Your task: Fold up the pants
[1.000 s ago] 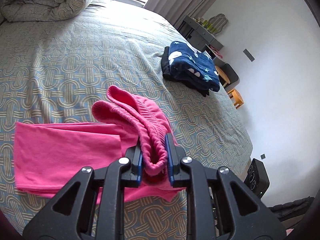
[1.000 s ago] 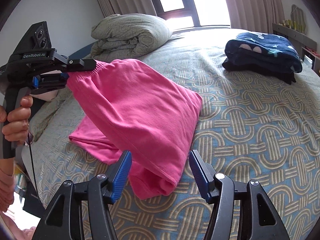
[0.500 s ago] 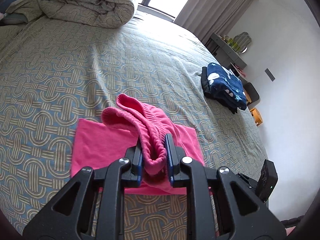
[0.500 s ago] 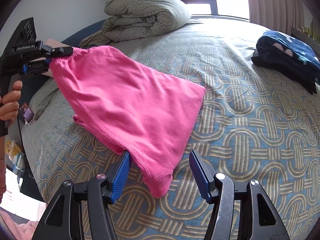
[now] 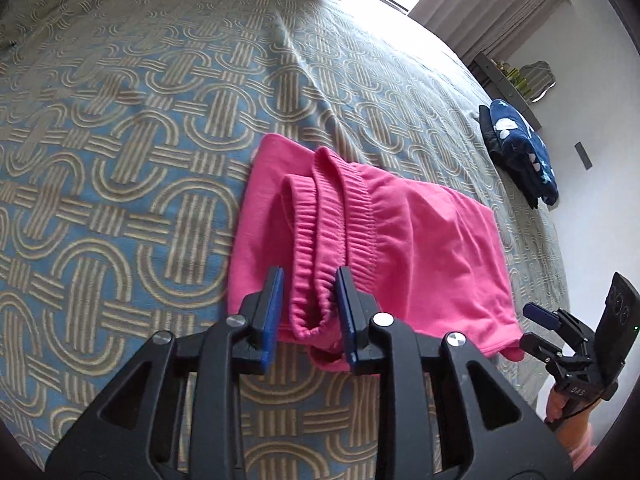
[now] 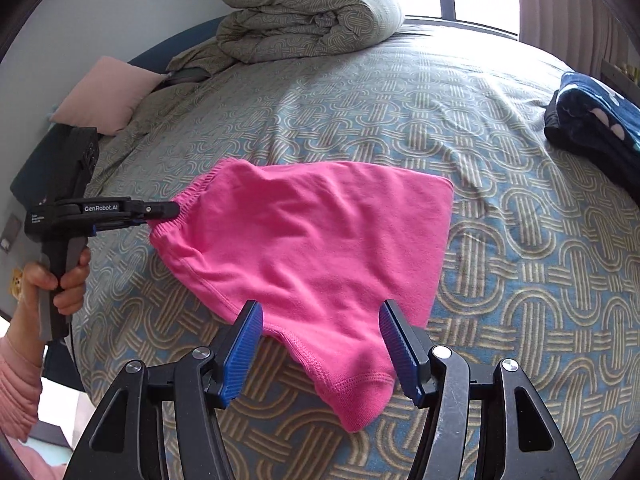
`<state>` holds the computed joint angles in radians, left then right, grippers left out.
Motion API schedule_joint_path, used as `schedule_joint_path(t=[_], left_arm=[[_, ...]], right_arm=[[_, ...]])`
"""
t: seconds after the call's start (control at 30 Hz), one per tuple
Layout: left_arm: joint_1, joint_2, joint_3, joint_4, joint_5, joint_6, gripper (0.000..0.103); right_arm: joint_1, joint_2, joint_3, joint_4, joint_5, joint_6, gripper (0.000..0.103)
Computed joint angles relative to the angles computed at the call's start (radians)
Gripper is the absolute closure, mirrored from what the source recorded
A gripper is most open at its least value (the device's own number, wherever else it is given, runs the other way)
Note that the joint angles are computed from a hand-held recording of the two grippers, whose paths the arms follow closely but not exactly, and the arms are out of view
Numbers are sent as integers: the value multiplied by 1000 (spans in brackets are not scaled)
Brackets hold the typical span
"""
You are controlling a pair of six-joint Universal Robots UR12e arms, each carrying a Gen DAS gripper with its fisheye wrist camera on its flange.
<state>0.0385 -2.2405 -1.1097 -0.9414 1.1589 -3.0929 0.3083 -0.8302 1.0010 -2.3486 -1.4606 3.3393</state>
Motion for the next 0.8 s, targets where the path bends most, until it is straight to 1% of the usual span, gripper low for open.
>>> schedule_joint_path(t=[0.03,0.1,0.17,0.23,0.3,0.33,0.37,0.4,0.47,0.53,0.57,0.6,0.63,0.7,0.73,0.8], left_arm=[[3,3,-4,9,1,-9,71],[11,10,-15,35,-5,-35,71],[14,21,-30,69,-16,-35,71],[17,29,-38,79,-67,-13,71],[13,30,-32,57,-122,31,71],[8,27,-25,44,-134,55,70],[-1,22,-14,30,-130,75,69],[-12,13,-1,11,-108,96,68],[-32,-11,30,-38,-38,127,68],[-44,-33,55,-80,43,128,68],[-44,-35,51,-79,47,123,69],[-40,-27,33,-51,33,116,69],[-38,-21,27,-51,29,117,69],[-33,-12,22,-62,25,123,67],[-29,-8,19,-69,14,126,66],[-21,-12,27,-99,-18,133,61]], right_arm=[[1,3,-6,14,1,-8,41],[3,6,-13,39,-19,-19,41],[5,6,-10,53,-37,-10,41],[4,6,-6,68,-30,14,41],[6,6,-5,77,-36,28,41],[7,5,-2,77,-42,30,41],[9,5,-1,77,-49,30,41],[11,4,-1,77,-56,29,41],[14,3,-1,76,-62,28,41],[14,1,2,71,-59,32,41],[14,1,3,67,-59,34,41],[14,-1,6,62,-57,37,41],[14,-2,10,56,-55,39,41],[13,-6,17,47,-50,43,41],[12,-8,20,45,-47,43,41],[11,-8,21,43,-42,41,41]])
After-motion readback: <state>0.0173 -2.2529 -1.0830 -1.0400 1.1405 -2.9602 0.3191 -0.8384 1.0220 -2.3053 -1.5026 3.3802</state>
